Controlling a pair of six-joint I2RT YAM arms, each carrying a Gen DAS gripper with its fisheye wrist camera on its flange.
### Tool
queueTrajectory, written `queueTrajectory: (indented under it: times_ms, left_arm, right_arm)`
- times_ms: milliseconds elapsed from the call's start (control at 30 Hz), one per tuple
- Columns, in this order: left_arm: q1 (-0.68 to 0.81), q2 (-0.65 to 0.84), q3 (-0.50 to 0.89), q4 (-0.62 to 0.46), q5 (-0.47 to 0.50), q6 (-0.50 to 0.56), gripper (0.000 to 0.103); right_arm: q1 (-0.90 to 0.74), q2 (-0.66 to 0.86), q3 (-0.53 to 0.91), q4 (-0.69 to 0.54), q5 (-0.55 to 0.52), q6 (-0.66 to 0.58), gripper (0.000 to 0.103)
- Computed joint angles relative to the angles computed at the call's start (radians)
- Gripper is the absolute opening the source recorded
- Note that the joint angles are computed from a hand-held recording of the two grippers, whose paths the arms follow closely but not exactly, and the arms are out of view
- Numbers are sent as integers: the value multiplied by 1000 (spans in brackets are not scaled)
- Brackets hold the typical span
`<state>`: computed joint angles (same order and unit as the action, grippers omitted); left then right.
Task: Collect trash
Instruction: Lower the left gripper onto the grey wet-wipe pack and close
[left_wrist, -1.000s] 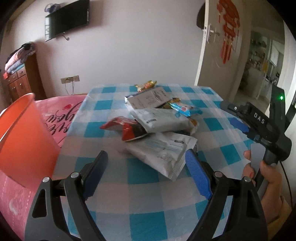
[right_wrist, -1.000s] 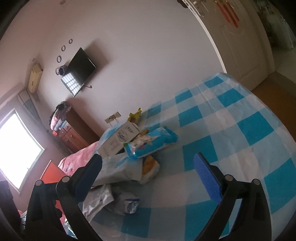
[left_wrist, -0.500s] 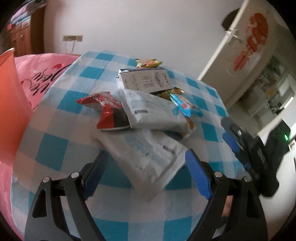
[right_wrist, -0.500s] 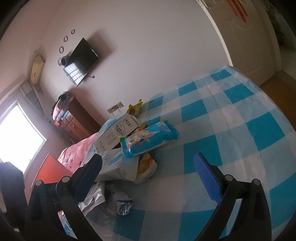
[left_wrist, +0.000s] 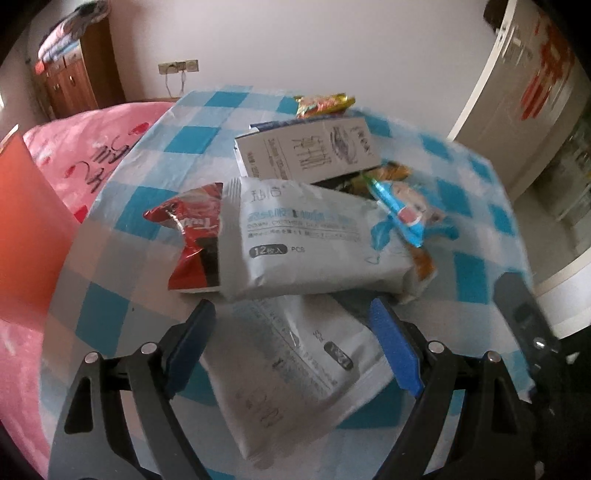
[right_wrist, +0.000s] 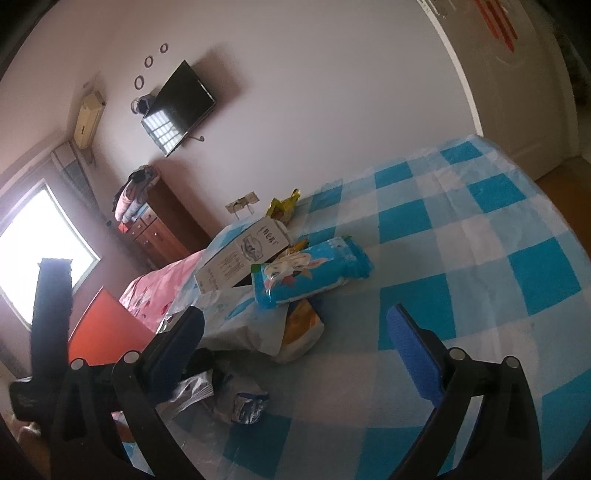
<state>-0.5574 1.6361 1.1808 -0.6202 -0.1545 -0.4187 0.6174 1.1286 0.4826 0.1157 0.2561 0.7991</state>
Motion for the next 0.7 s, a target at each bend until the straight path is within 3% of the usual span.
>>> queueTrajectory:
  times_ms: [133,433,700]
  left_arm:
    - [-8,30,13,-4,-63,-8,86]
    - [45,-27,-80,13,-45,-31,78]
    - [90,-129,-187,34,-15,5,71]
  right_arm:
    - [-21,4,-3,6,-50,-7,98]
    - [-71,46,-9,50,-183,-4,98]
    - [-27,72,30,2,-174,-55,98]
